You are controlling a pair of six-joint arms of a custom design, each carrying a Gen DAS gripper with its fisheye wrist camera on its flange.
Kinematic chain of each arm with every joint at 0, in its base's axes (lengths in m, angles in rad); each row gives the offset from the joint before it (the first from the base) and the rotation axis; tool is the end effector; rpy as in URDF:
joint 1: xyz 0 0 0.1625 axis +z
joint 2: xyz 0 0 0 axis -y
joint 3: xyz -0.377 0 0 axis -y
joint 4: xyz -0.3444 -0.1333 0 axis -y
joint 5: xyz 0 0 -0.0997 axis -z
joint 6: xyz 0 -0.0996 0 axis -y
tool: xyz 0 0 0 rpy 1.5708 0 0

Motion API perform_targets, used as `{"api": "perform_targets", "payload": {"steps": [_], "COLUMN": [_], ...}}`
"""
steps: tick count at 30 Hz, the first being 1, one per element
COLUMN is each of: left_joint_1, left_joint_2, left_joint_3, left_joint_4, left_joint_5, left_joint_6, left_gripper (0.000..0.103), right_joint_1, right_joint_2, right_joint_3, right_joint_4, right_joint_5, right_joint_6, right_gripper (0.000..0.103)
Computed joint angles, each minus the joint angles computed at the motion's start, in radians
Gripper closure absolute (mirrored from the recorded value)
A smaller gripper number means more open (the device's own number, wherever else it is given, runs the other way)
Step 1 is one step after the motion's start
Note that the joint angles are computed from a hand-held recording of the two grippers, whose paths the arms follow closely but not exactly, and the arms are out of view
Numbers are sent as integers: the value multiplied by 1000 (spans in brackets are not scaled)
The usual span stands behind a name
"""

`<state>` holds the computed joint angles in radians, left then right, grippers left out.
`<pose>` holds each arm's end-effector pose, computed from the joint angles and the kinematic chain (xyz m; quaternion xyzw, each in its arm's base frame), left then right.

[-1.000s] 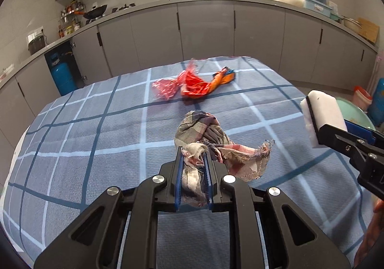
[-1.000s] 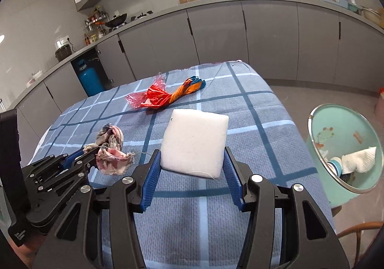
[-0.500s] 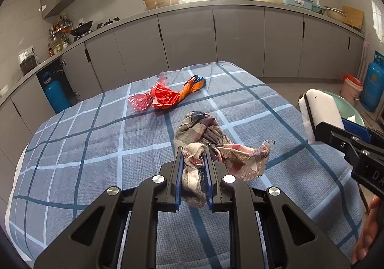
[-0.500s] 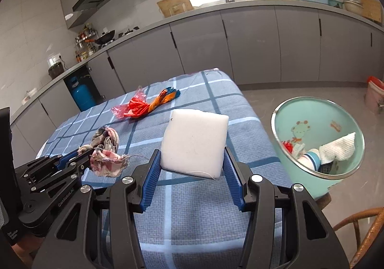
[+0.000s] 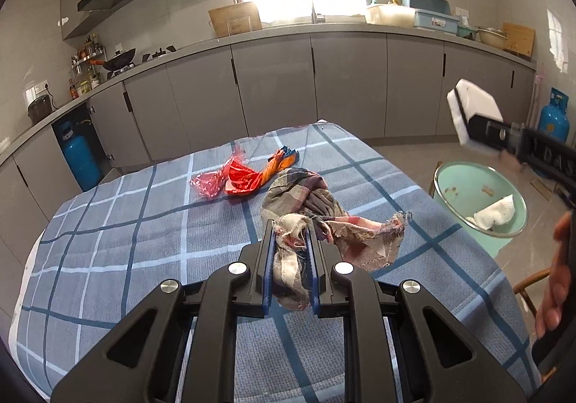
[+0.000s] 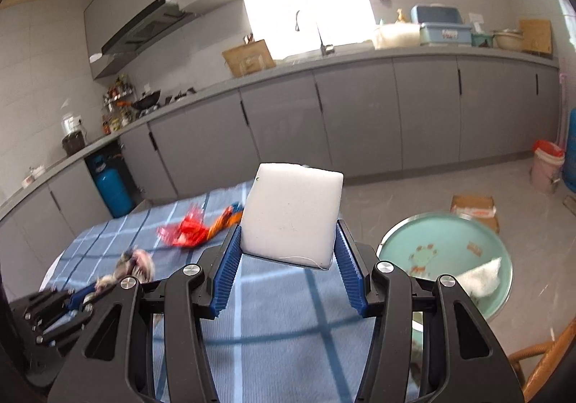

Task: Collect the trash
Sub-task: 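Lift the white sponge and patterned cloth and carry them over the green basin, then open both tools to drop the sponge and cloth into the basin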

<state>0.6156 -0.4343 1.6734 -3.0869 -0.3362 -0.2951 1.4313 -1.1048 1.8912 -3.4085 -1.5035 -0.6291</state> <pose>-0.3251 -0.5084 -0.0088 0.1861 0.7899 -0.4268 0.3990 0.0624 -0.5626 0.2927 0.2259 -0.8346 0.4758 0.1610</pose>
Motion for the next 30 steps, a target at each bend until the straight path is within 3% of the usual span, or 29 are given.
{"api": "perform_targets", "payload": {"steps": [4,8,10,16,21,26,30], "left_joint_1": [19,52,68,86,107,127,137], "left_joint_2": [35,84,125,284,424,583,693], "left_joint_3": [-88,-220,-307,-573,-829,-1137,-1346], "left_joint_4": [-67,-50,-41,18,168,363,476], "left_joint_5": [3,-31,-63,-134,-233,-313,-363], "left_joint_6": [116,186,234,348,348,349,368], "left_gripper": [87,87,87,87,87,87,87], "right_joint_1": [18,24,22,-51,-117,-145,-161], "right_joint_2": [60,141,182,214,213,223,226], "right_joint_3": [-105,-238,-283,-304,-342,-372,-391], "right_joint_4": [-49,-77,-114,-172,-104,-39,12], "right_joint_5": [-26,-53,-115,-167,-211,-262,-262], "right_joint_6": [35,72,61,70,143,166,173], "right_gripper": [51,51,51,51,51,51,51]}}
